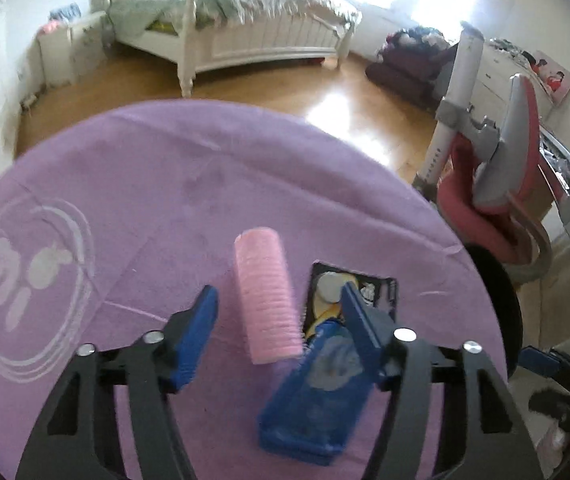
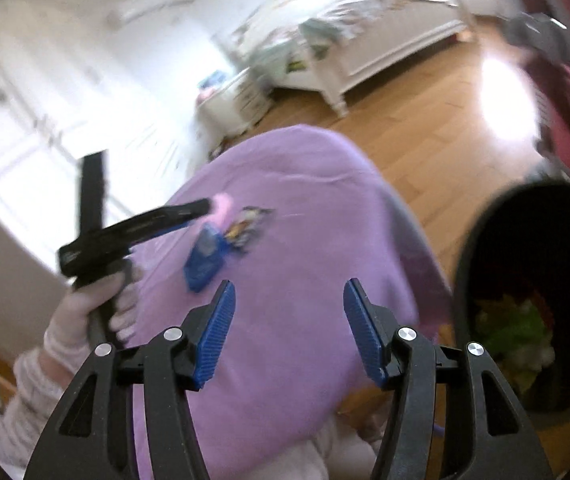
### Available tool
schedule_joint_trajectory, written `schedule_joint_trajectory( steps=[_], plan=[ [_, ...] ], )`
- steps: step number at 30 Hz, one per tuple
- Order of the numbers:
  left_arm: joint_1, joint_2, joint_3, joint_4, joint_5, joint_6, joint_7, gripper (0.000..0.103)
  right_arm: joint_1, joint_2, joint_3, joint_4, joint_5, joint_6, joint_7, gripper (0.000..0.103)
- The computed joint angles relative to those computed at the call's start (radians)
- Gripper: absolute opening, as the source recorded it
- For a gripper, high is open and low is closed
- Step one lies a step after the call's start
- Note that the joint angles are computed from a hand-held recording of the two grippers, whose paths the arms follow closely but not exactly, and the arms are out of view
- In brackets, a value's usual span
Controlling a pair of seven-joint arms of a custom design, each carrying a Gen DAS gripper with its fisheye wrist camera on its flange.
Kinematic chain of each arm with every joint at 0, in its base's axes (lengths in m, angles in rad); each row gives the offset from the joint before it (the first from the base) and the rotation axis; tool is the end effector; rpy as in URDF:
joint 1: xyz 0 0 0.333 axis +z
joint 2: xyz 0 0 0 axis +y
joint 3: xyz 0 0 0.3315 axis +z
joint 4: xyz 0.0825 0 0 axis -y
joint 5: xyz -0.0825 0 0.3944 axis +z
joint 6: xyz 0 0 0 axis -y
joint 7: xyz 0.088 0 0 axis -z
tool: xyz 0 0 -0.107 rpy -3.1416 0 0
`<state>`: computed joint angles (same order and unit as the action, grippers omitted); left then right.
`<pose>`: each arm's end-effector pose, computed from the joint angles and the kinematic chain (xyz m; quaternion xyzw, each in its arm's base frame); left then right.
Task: Collect trash
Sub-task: 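Grasp the pink hair roller with the left tool while the right tool grasps the blue box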
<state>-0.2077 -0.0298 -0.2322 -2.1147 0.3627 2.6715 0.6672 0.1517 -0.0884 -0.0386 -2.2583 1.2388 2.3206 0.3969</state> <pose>0.5273 -0.2611 0.5021 -0.7317 0.6065 -0.2672 0.1592 0.5298 0.0774 0.4339 -0.7517 0.4737 0.0561 0.4554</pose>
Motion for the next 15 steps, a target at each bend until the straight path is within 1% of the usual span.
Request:
schedule_joint_trajectory(
  steps=[1, 3, 4, 5, 6, 7, 9, 15],
  plan=[
    [0.002, 0.002, 0.005, -0.004, -0.021, 0.014, 0.024, 0.056, 0.014, 0.001, 0.017, 0.011, -0.02, 0.011, 0.002, 0.057],
    [0.005, 0.003, 0.009, -0.014, -0.037, 0.033, 0.054, 0.044, 0.039, 0.006, 0.039, 0.026, -0.049, 0.033, 0.006, 0.057],
    [0.009, 0.001, 0.011, -0.02, -0.024, 0.042, 0.05, 0.041, 0.052, 0.016, 0.049, 0.04, -0.069, 0.042, 0.012, 0.057],
    [0.013, -0.004, 0.013, -0.03, -0.021, 0.053, 0.048, 0.031, 0.063, 0.028, 0.056, 0.055, -0.085, 0.048, 0.02, 0.057],
    [0.017, -0.014, 0.015, -0.045, -0.027, 0.066, 0.051, 0.029, 0.075, 0.045, 0.067, 0.076, -0.106, 0.059, 0.032, 0.057],
    [0.02, -0.027, 0.022, -0.075, -0.076, 0.114, 0.083, 0.029, 0.084, 0.058, 0.074, 0.09, -0.122, 0.071, 0.042, 0.057],
    [0.027, -0.047, 0.023, -0.122, -0.145, 0.185, 0.125, 0.029, 0.099, 0.09, 0.09, 0.125, -0.163, 0.093, 0.07, 0.057],
    [0.06, -0.086, -0.001, -0.19, -0.2, 0.266, 0.137, 0.029, 0.136, 0.203, 0.149, 0.252, -0.309, 0.135, 0.178, 0.057]
  ],
)
